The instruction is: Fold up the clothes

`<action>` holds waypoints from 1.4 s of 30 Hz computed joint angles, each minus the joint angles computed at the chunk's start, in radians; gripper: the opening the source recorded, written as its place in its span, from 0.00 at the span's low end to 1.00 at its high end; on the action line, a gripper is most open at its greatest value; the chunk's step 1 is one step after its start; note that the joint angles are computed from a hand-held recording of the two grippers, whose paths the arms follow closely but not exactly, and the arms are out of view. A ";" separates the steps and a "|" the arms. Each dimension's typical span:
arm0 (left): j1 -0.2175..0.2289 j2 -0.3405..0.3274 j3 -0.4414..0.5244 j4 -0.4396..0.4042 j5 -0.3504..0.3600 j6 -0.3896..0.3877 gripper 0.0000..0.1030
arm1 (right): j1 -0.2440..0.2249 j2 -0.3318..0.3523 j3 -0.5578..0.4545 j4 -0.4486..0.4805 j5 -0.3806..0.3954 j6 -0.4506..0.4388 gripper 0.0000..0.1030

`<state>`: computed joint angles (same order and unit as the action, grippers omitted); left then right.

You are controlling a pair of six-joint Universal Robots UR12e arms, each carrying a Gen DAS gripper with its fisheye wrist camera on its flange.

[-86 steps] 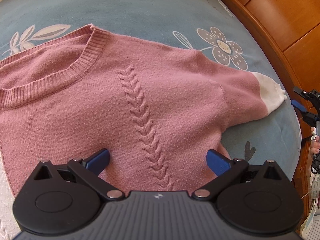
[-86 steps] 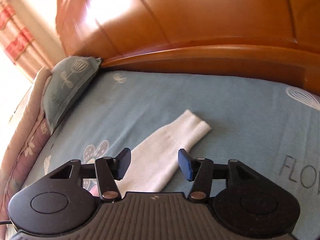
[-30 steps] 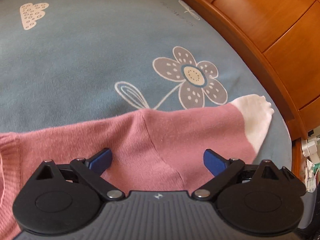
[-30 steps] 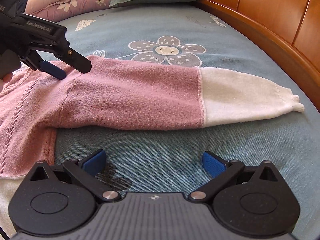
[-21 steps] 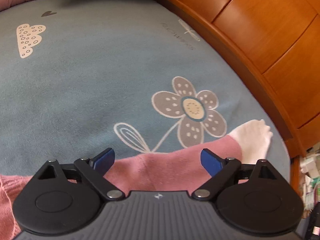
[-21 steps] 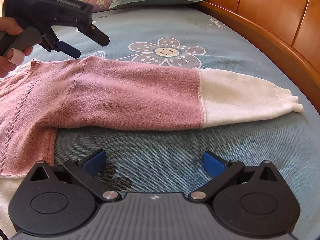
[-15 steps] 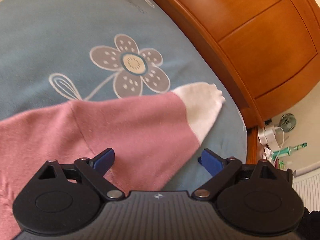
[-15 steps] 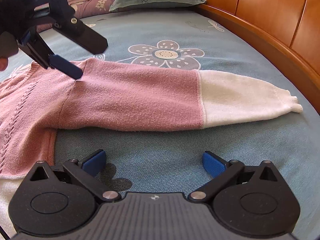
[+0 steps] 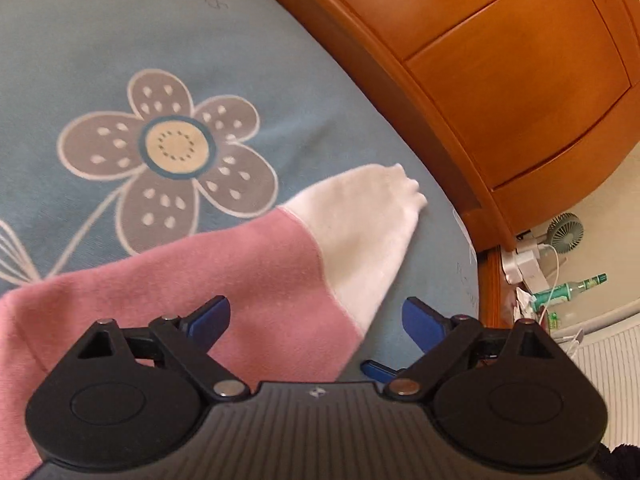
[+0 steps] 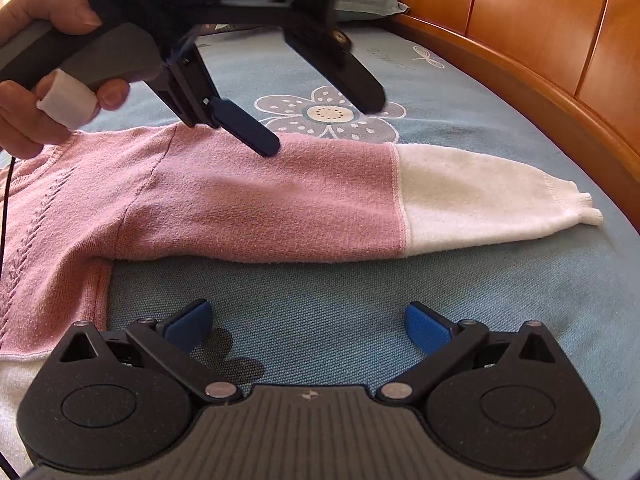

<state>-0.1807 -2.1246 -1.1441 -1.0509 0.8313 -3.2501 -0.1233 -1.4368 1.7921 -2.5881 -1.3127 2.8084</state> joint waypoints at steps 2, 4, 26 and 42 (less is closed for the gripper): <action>-0.011 -0.019 0.002 0.086 0.026 -0.039 0.89 | -0.001 -0.001 0.003 -0.006 0.003 -0.001 1.00; -0.025 -0.039 0.033 0.137 0.102 -0.043 0.89 | -0.002 -0.002 0.008 -0.015 0.007 -0.001 1.00; -0.034 -0.077 0.202 -0.073 0.075 0.151 0.89 | -0.026 -0.026 0.000 0.058 0.026 -0.066 1.00; 0.046 0.147 -0.223 0.230 0.313 -0.235 0.89 | -0.008 0.119 -0.123 -0.004 0.190 -0.137 1.00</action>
<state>-0.1352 -1.9779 -1.3670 -0.8211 1.1445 -3.4850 -0.1315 -1.3181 1.6688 -2.5926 -1.1230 2.6717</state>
